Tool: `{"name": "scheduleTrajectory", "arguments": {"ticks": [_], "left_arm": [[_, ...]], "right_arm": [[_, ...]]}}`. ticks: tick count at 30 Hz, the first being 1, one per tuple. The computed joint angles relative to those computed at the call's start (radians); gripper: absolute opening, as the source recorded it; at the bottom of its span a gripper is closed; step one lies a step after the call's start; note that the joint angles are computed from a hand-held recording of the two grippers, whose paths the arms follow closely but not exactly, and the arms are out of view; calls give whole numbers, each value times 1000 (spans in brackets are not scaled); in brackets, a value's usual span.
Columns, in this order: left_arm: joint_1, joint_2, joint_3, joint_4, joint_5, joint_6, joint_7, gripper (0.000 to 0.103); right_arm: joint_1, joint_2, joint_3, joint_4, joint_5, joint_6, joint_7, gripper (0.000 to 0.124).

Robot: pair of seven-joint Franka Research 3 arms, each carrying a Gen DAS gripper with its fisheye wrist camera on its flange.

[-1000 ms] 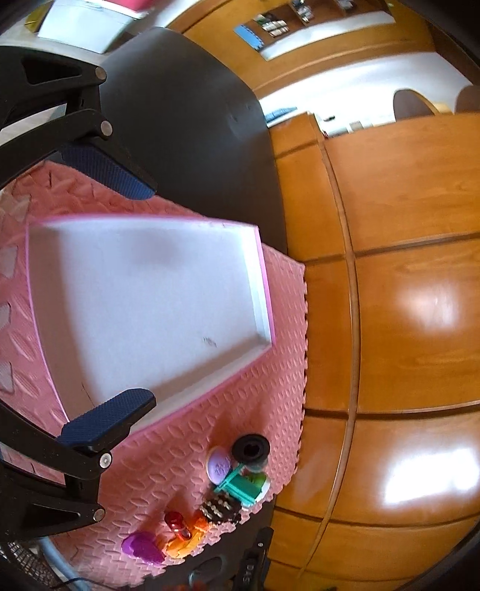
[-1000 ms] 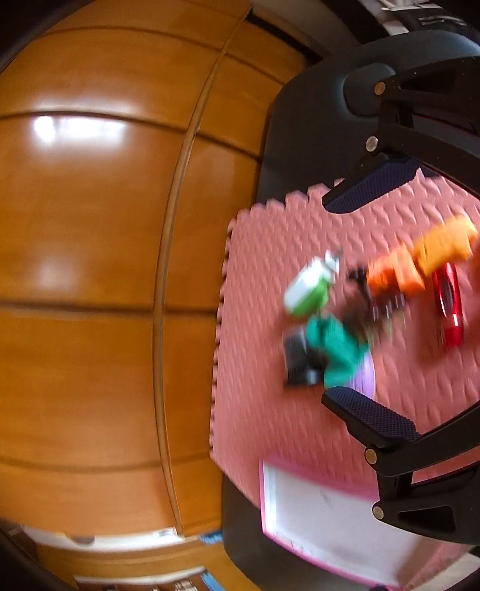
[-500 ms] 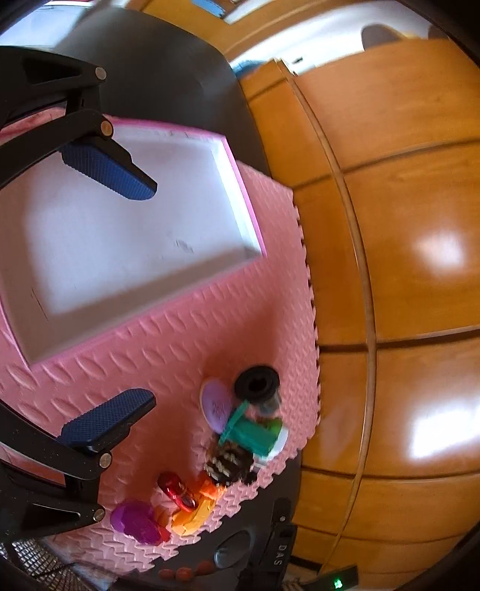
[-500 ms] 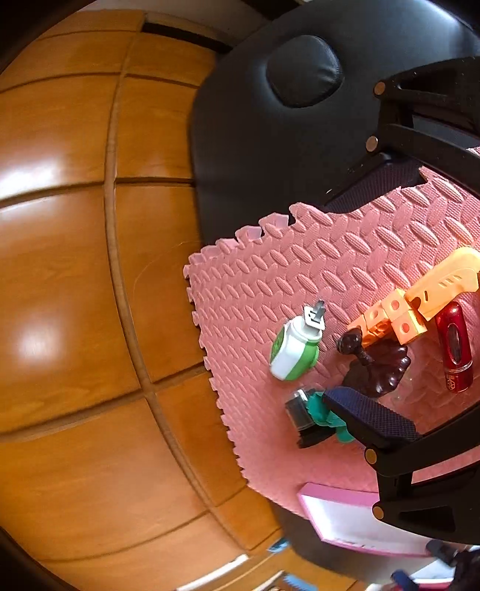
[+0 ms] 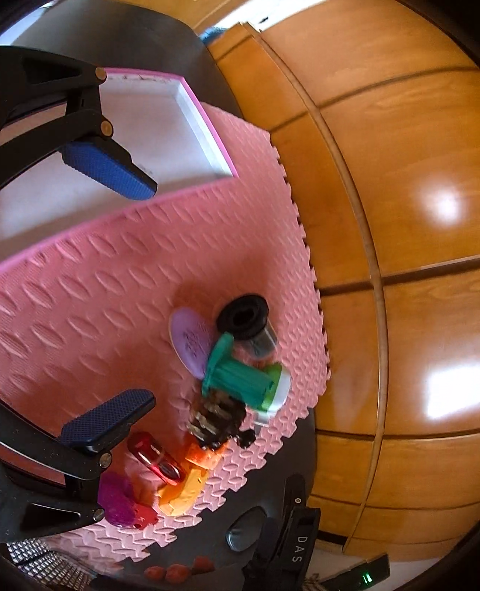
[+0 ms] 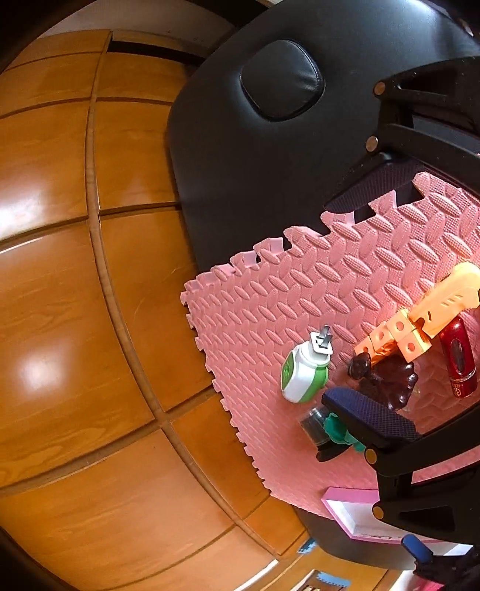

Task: Organize rigid objects
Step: 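Grasp the teal stand with the left gripper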

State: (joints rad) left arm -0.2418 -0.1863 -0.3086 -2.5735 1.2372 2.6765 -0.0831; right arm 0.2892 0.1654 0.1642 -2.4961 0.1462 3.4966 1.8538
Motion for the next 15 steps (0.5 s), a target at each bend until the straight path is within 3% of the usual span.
{"name": "scheduleTrajectory", "arguments": {"ticks": [7,10,15], "left_arm": [[16,94,34,81,45,100,1,102],[33,140,64,122,69,199,-8,98],[37,191,86,181,121,251,-18,96]], "right_arm": [[-60,-4,25,-4,-79,-9,101,96],[-67,-5,26,-3,-95,-16,119,96],[-101,-4,43,-2,-152,-19,170,96]]}}
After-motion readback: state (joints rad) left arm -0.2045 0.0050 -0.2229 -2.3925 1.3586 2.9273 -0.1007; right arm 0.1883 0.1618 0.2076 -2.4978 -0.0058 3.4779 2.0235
